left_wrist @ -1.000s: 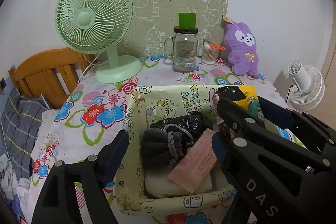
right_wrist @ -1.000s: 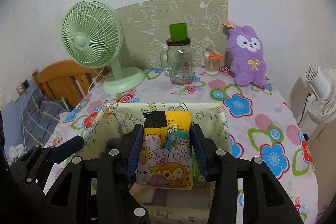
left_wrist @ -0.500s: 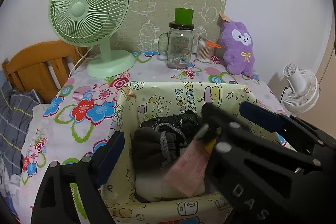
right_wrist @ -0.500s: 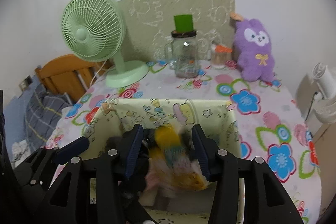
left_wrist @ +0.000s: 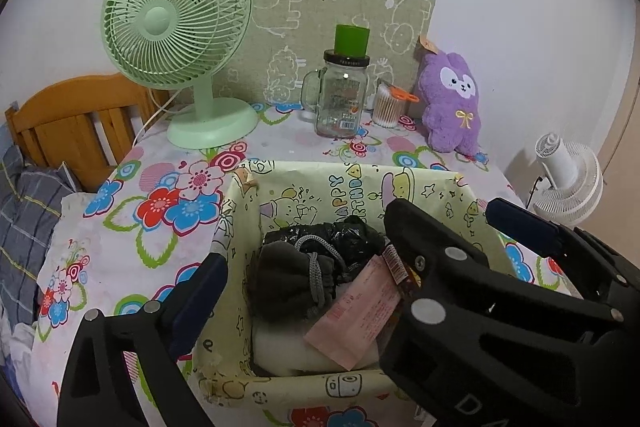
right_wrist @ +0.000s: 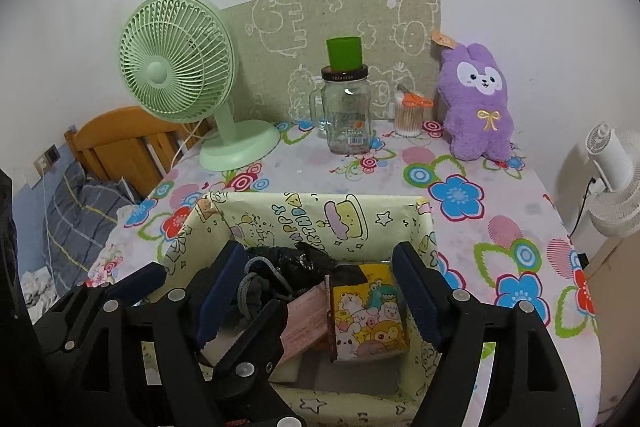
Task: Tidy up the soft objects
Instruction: 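Withdraw both grippers from the box back toward the remaining items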
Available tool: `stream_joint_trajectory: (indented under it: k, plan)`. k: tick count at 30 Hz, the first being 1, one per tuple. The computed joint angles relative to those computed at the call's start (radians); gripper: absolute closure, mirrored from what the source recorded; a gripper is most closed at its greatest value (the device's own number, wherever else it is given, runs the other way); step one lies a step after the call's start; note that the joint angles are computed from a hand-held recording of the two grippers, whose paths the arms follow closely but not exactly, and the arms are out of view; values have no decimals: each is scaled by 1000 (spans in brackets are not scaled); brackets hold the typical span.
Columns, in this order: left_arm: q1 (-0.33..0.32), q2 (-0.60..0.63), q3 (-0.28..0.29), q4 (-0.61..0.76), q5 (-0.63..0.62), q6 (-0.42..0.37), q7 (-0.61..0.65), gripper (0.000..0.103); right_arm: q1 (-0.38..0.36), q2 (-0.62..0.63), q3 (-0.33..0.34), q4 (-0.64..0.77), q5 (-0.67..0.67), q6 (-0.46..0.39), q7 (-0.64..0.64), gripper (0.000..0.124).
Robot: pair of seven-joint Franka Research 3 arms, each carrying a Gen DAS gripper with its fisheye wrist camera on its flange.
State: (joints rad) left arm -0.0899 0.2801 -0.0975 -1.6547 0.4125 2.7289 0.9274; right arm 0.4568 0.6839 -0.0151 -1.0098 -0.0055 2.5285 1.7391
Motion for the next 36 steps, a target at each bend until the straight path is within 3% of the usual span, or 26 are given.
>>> stream_joint_trajectory:
  k: [8, 24, 28, 36]
  plan:
    - [-27, -46, 22, -39, 97, 10, -71, 3, 5, -83, -6, -117, -12, 53, 19, 42]
    - [-19, -176, 0, -168, 212, 65, -179, 0, 19, -273, -11, -381, -74, 209, 65, 30]
    - [-14, -206, -11, -194, 250, 72, -210, 0, 57, -319, -57, -438, -169, 237, 144, 27]
    - [-7, -266, -30, -238, 409, 72, -334, 0, 62, -408, -61, -541, -308, 261, 272, 26]
